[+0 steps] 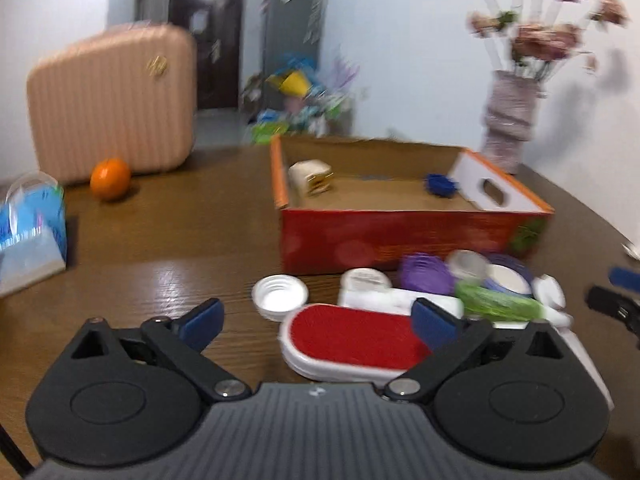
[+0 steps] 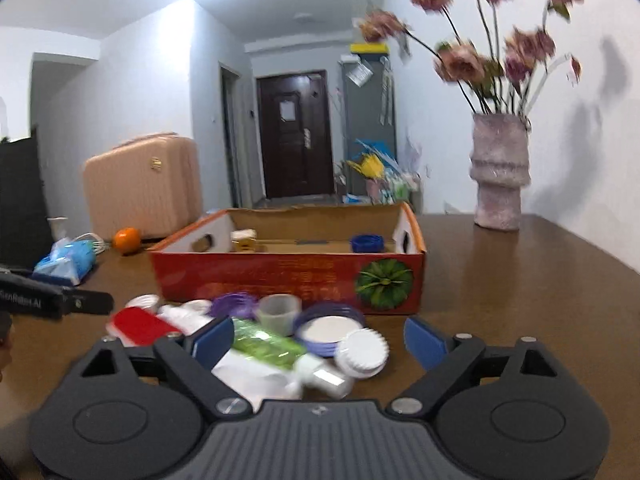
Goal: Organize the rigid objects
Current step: 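Grasp the red lint brush with the left tool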
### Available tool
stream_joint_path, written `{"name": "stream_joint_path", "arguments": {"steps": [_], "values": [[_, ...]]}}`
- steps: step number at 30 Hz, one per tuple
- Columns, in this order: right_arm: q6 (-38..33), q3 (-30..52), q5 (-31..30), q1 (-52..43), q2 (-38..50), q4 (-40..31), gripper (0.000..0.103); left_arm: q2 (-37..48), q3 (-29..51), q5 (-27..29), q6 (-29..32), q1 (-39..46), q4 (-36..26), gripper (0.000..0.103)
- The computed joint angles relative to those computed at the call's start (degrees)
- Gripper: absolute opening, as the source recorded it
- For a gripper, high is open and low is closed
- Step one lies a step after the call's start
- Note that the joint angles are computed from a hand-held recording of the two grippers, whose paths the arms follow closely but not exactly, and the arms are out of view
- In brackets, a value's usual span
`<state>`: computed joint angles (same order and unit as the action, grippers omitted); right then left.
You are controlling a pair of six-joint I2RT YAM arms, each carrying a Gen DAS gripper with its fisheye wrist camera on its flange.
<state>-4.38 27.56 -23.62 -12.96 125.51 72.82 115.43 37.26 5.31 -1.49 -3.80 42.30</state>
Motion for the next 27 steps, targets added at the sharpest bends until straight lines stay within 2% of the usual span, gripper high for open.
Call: {"name": "stream_joint_path", "arguments": {"steps": [2, 4, 6, 7, 8, 9, 10, 11, 15, 19, 23, 26, 27], "values": [[-0.2, 3.4, -3.9, -1.9, 0.9, -5.8, 0.08, 2.6, 2.9, 3.4, 0.3, 1.7, -1.4, 0.084], [-0.9, 5.4, -6.7, -2.9, 0.9, -12.0, 0.052, 3.8, 4.8, 6.4, -0.3, 3.1, -3.9, 0.076], [-0.6, 6.6, -8.7, -3.1, 0.5, -16.0, 0.036, 4.8, 7.0, 9.4, -1.0, 4.1, -7.3, 0.068], [-0.1, 7.3, -9.7, -2.9, 0.4, -17.8, 0.033, 5.3, 8.0, 10.6, -1.4, 4.5, -8.7, 0.066], [0.3, 8.0, -10.9, -2.8, 0.5, -18.9, 0.033, 5.4, 8.8, 10.8, -1.8, 4.4, -10.5, 0.06], [0.2, 8.8, -10.7, -2.2, 0.4, -20.7, 0.031, 5.4, 9.0, 10.9, -2.3, 4.4, -11.3, 0.059], [0.0, 9.5, -9.3, -1.3, -0.2, -22.9, 0.024, 5.2, 8.8, 11.0, -2.1, 4.4, -11.3, 0.059], [0.0, 10.1, -8.7, -0.9, -0.9, -25.1, 0.023, 4.7, 8.4, 11.0, -1.9, 4.4, -11.3, 0.055], [-1.4, 13.0, -9.1, -1.3, -3.7, -36.2, 0.023, 3.1, 8.7, 13.9, -3.0, 5.3, -15.5, 0.044], [-1.5, 15.0, -8.2, -2.4, -5.3, -43.8, 0.025, 1.6, 6.6, 14.0, -2.8, 5.0, -14.6, 0.045], [-0.9, 17.4, -7.2, -2.6, -3.4, -46.7, 0.025, 3.0, 7.8, 16.1, -3.7, 5.4, -15.3, 0.05], [0.5, 18.0, -7.7, -2.3, -2.4, -46.5, 0.012, 2.2, 7.3, 16.4, -4.4, 5.5, -15.6, 0.048], [1.0, 17.6, -6.9, -1.8, -2.6, -45.5, 0.012, 1.7, 6.7, 15.8, -4.1, 5.2, -15.0, 0.047]]}}
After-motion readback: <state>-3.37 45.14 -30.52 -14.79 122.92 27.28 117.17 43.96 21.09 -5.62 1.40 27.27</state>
